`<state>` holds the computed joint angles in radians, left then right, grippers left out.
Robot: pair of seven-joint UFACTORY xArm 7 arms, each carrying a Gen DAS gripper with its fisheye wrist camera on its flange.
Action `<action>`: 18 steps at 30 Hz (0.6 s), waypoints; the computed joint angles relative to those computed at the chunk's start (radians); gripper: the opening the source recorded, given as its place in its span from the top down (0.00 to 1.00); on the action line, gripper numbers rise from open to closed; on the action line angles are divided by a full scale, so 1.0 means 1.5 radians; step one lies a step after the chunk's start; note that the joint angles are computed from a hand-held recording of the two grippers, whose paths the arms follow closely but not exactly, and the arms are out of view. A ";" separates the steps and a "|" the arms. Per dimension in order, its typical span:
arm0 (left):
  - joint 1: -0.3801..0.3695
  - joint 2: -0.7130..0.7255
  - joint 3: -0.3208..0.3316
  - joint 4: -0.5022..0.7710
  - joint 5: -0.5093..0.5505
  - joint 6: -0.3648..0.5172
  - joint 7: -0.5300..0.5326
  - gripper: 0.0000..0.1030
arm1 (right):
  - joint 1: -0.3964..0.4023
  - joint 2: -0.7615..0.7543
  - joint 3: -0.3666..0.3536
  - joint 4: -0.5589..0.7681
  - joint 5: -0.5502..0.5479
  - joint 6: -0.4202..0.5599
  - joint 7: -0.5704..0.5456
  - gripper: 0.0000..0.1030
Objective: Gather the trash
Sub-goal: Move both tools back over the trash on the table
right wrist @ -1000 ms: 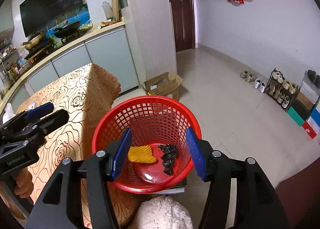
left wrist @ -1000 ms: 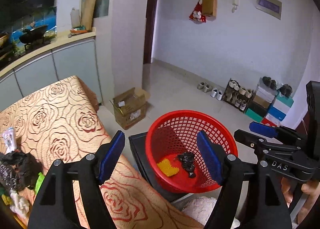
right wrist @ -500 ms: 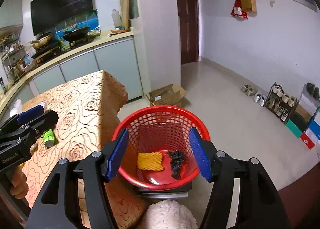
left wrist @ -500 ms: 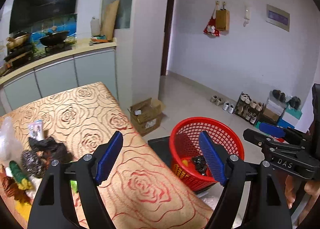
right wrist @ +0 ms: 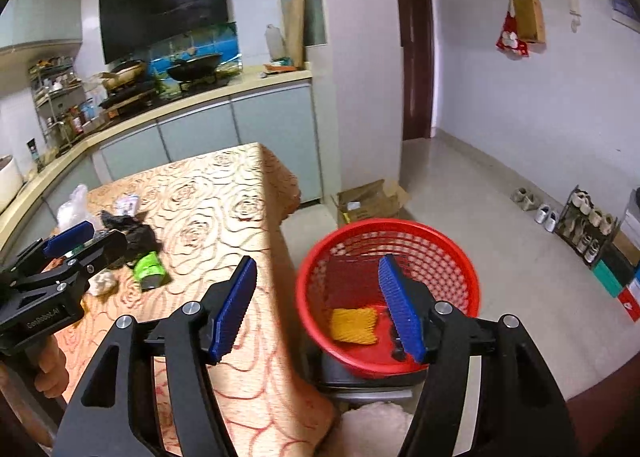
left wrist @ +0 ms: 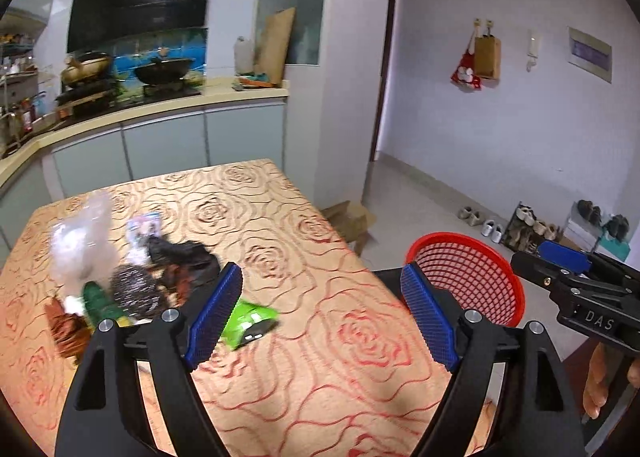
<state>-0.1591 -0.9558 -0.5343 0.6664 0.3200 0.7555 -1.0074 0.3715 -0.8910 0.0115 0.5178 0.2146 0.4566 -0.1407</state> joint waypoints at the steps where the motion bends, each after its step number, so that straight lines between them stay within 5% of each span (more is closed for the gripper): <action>1: -0.002 -0.009 0.000 -0.004 0.000 0.010 0.000 0.23 | 0.006 -0.004 0.002 -0.002 0.002 0.000 0.000 0.40; 18: -0.031 -0.246 0.000 -0.057 -0.028 0.250 0.021 0.22 | 0.098 -0.051 0.045 -0.030 0.029 -0.020 0.044 0.34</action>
